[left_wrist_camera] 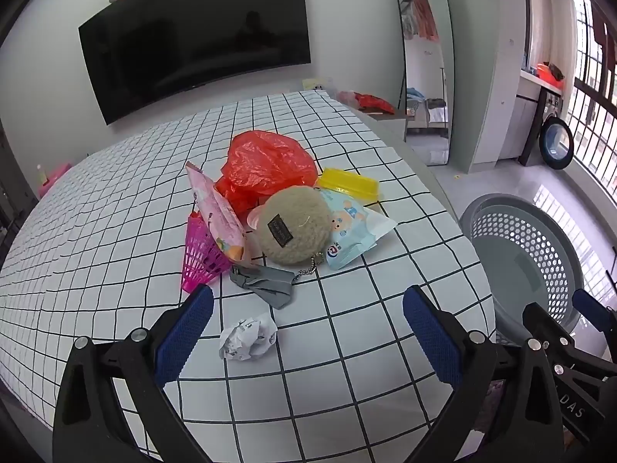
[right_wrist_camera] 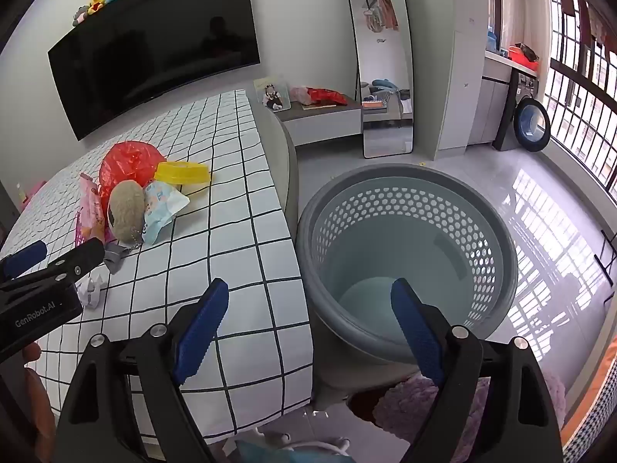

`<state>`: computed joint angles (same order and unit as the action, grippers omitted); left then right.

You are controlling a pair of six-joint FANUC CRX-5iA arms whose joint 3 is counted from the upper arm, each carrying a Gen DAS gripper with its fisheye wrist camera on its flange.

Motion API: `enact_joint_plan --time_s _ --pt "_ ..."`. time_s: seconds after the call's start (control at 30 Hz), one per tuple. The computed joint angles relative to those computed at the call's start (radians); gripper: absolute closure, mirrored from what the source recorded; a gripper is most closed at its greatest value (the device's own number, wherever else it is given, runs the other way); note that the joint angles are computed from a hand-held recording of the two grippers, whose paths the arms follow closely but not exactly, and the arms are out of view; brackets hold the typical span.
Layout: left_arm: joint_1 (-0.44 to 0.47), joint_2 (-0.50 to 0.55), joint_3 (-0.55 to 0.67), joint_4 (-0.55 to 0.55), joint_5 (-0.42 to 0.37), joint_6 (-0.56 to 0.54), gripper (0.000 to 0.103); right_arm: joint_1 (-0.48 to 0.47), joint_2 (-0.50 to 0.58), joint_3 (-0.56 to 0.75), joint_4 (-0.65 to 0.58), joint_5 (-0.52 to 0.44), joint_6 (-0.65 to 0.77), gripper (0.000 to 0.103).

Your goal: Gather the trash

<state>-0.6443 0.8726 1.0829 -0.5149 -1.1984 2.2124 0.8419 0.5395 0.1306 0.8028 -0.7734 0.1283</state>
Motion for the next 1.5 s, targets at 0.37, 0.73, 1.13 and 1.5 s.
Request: enact_joint_plan --time_s 0.37,0.73,1.13,1.5 --pt "-0.005 -0.001 0.002 -0.010 -0.002 0.003 0.006 0.000 -0.004 -0.006 0.005 0.006 -0.006 0.021" --pt "-0.007 0.001 0.011 -0.015 -0.007 -0.003 0.006 0.000 -0.008 -0.013 0.011 0.008 -0.013 0.021" --pt "-0.008 0.000 0.010 -0.017 -0.007 -0.002 0.006 -0.001 0.000 -0.002 0.004 0.009 -0.006 0.021" --pt "-0.008 -0.003 0.004 -0.016 -0.004 -0.002 0.006 0.001 0.000 -0.006 0.012 0.007 -0.019 0.021"
